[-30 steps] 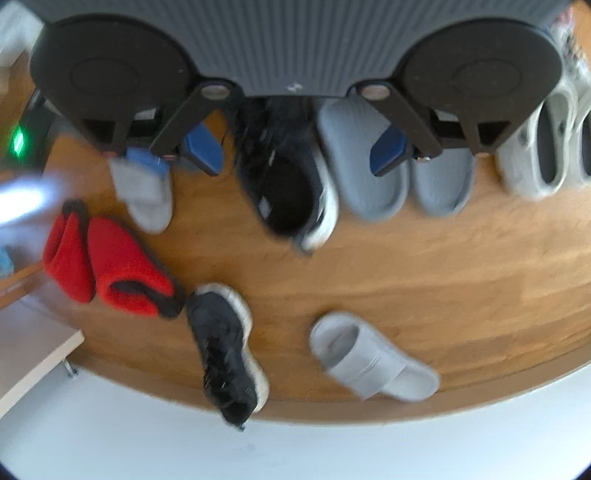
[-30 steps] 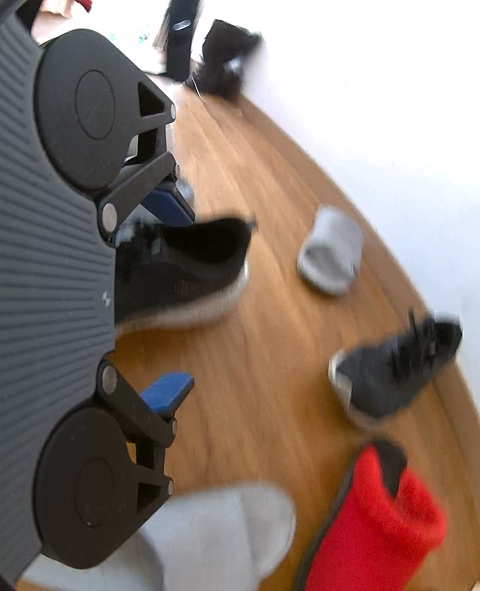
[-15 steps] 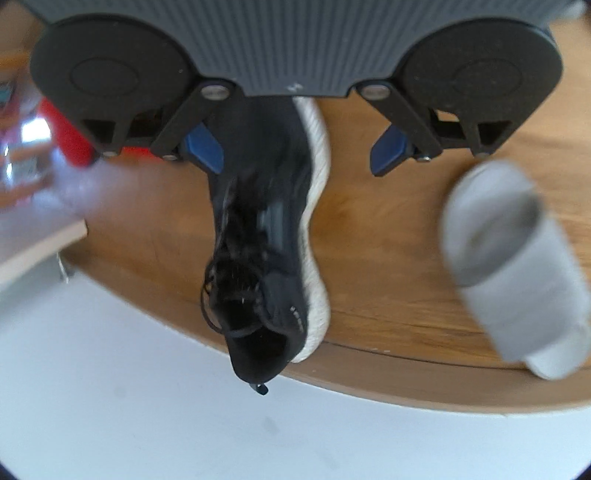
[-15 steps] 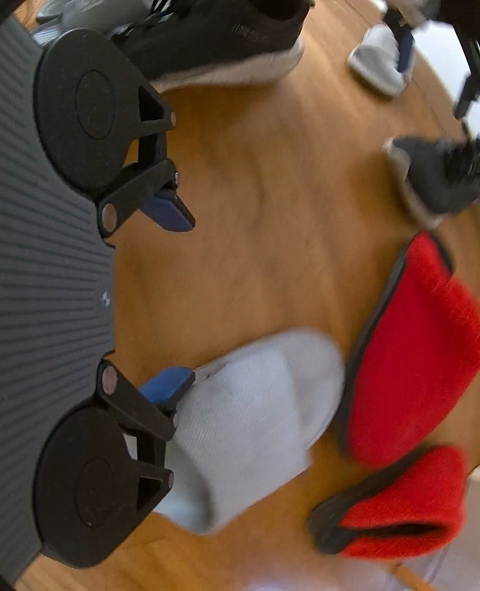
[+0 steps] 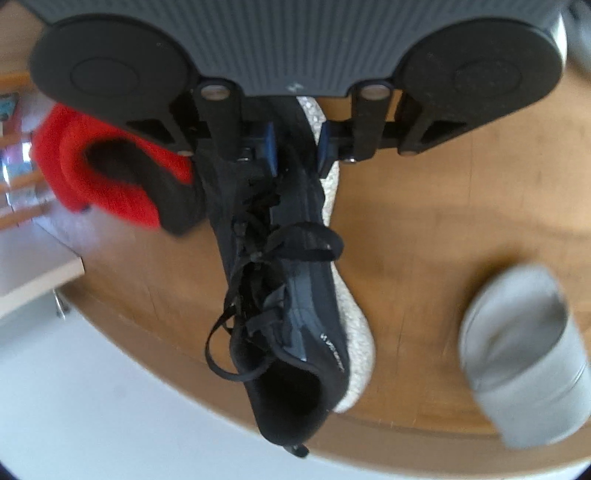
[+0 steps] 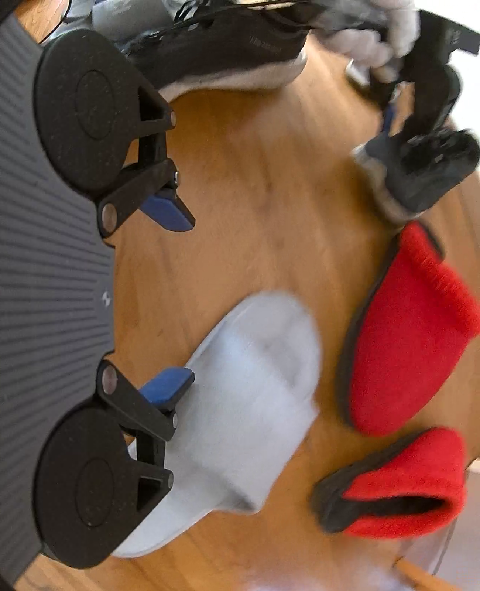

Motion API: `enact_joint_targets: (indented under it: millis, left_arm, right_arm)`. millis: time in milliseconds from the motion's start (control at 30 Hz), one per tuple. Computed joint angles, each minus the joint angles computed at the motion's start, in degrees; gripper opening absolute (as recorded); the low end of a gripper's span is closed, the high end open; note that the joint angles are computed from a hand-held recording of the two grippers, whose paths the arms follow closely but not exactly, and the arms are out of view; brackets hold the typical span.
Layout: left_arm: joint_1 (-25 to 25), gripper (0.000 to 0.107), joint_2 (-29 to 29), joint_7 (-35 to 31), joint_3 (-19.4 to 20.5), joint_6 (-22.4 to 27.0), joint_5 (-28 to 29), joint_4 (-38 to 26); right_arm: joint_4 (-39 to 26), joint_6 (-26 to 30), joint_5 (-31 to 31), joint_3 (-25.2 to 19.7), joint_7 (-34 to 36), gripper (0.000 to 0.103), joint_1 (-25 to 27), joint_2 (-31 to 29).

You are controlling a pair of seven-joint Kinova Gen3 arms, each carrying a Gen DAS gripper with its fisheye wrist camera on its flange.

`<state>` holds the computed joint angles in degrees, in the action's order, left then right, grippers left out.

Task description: Organize scattered shoes

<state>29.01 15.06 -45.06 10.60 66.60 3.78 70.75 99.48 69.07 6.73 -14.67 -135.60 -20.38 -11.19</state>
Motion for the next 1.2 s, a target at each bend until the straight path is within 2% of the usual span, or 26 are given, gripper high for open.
enact_joint_targets:
  millis: [67, 167, 200, 233, 300, 333, 400, 533, 700, 767, 900, 967, 1033, 1067, 1167, 1200]
  left_arm:
    - [-0.1, 0.022, -0.64, -1.68, 0.4, 2.22, 1.47, -0.17]
    - [-1.29, 0.031, -1.99, -7.62, 1.51, 4.32, 2.47, -1.05]
    - [-1.49, 0.041, -2.8, -9.28, 1.54, 5.06, 2.44, -1.54]
    - [-1.78, 0.061, -3.6, -10.8, 1.52, 5.46, 2.57, -1.79]
    - [-2.42, 0.078, -7.02, -13.64, 1.21, 4.66, 2.16, -0.62]
    - [-2.69, 0.081, -9.41, -14.99, 1.08, 3.93, 1.32, 0.35]
    - [-3.83, 0.082, -12.02, -17.66, 0.91, 3.75, 0.71, 1.09]
    - [-6.19, 0.086, -17.21, -19.47, 0.95, 7.64, -2.0, 1.85]
    - [-8.73, 0.087, -17.87, -17.35, 1.69, 14.83, -4.58, -1.28]
    - [-9.21, 0.087, -18.82, -16.11, 1.9, 17.89, -5.69, -2.27]
    - [-9.99, 0.087, -21.5, -13.79, 2.41, 14.94, -6.52, -2.17]
    - [-10.83, 0.088, -22.81, -14.26, 2.03, 13.31, -5.0, -2.11]
    - [-11.55, 0.088, -23.36, -15.1, 2.55, 13.59, -5.31, -3.31]
    - [-11.8, 0.088, -23.22, -15.26, 3.24, 14.13, -6.24, -3.91]
    - [-12.01, 0.088, -22.86, -15.65, 4.8, 15.86, -8.86, -5.5]
    - [-12.11, 0.088, -22.84, -14.99, 5.0, 16.19, -9.08, -5.64]
  right_arm:
    - [-0.11, -2.16, -0.5, 0.46, 1.44, 0.082, -0.19, -0.79]
    - [-0.5, -5.16, -0.5, 0.52, 4.29, 0.083, -0.4, -0.86]
    - [-0.67, -5.9, -0.3, 0.47, 5.11, 0.084, -0.39, -0.73]
    - [-0.8, -6.43, -0.21, 0.46, 5.83, 0.084, -0.37, -0.66]
    - [-1.63, -8.85, 0.61, 0.54, 7.64, 0.086, -0.31, 0.48]
    - [-1.97, -10.03, 0.64, 0.74, 8.06, 0.086, -0.21, 1.11]
    - [-2.68, -12.38, 0.68, 1.19, 8.88, 0.089, -0.1, 2.38]
    - [-4.55, -17.44, 3.3, 1.38, 9.48, 0.095, -0.3, 6.55]
    - [-7.9, -23.17, 4.92, 3.23, 11.73, 0.096, -1.88, 12.49]
    - [-10.67, -24.96, 5.43, 4.24, 12.82, 0.097, -2.62, 16.59]
    - [-15.81, -24.96, 4.36, 5.12, 18.48, 0.097, -2.92, 22.68]
    - [-19.31, -21.05, 6.49, 8.14, 18.77, 0.096, -6.5, 25.58]
    - [-22.72, -17.17, 6.69, 8.81, 20.6, 0.09, -7.64, 28.43]
    - [-23.2, -16.46, 6.16, 7.98, 21.99, 0.056, -7.09, 29.01]
    - [-22.02, -17.07, 8.02, 9.57, 20.57, 0.036, -9.92, 28.1]
    - [-21.61, -16.58, 9.59, 9.64, 19.37, 0.033, -10.82, 27.58]
